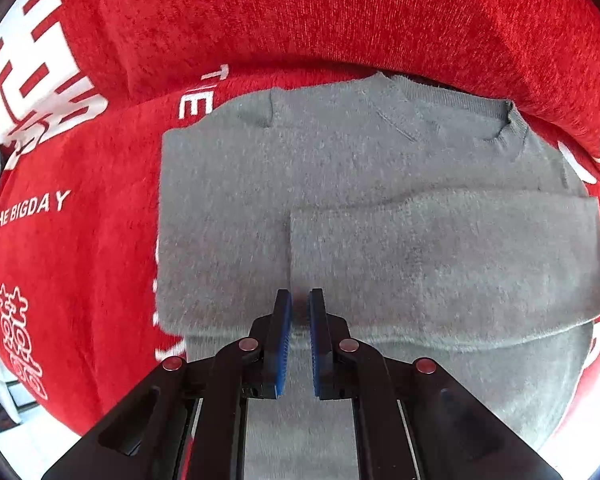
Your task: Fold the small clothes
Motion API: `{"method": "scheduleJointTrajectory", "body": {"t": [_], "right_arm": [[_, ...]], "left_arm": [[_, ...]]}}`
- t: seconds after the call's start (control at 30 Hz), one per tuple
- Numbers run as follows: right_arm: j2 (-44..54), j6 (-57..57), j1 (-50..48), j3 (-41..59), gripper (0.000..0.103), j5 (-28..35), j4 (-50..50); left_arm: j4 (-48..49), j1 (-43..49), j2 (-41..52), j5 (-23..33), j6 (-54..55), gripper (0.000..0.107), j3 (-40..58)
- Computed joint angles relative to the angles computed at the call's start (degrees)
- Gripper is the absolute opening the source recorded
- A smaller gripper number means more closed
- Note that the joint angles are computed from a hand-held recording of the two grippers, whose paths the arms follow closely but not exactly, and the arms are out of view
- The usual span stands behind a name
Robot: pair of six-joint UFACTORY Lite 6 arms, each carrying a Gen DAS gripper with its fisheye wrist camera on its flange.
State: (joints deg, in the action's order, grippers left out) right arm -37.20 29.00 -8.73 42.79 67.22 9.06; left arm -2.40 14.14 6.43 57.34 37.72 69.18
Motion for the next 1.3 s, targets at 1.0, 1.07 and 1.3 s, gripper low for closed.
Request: {"method": "scheduleJointTrajectory", "body": {"t": [1.0,1.07,1.3], "right_arm": [[3.06,27.75,41.56,0.58,0.079,-5.54,2.11],[2.27,30.99,44.28,-0.21,0.079,-5.96,1.27],[-0.29,47.78,57.74,-2.9,0.079,-8.36,-4.29]], "left_arm": [[3.08,8.31,-19.52,7.94,-0.62,0.102,-10.55],[2.71,10.0,-20.53,8.29,1.27,0.102,-11.58],[0.15,18.14,-23.23,8.1,12.5,0.102,-14.56]]}}
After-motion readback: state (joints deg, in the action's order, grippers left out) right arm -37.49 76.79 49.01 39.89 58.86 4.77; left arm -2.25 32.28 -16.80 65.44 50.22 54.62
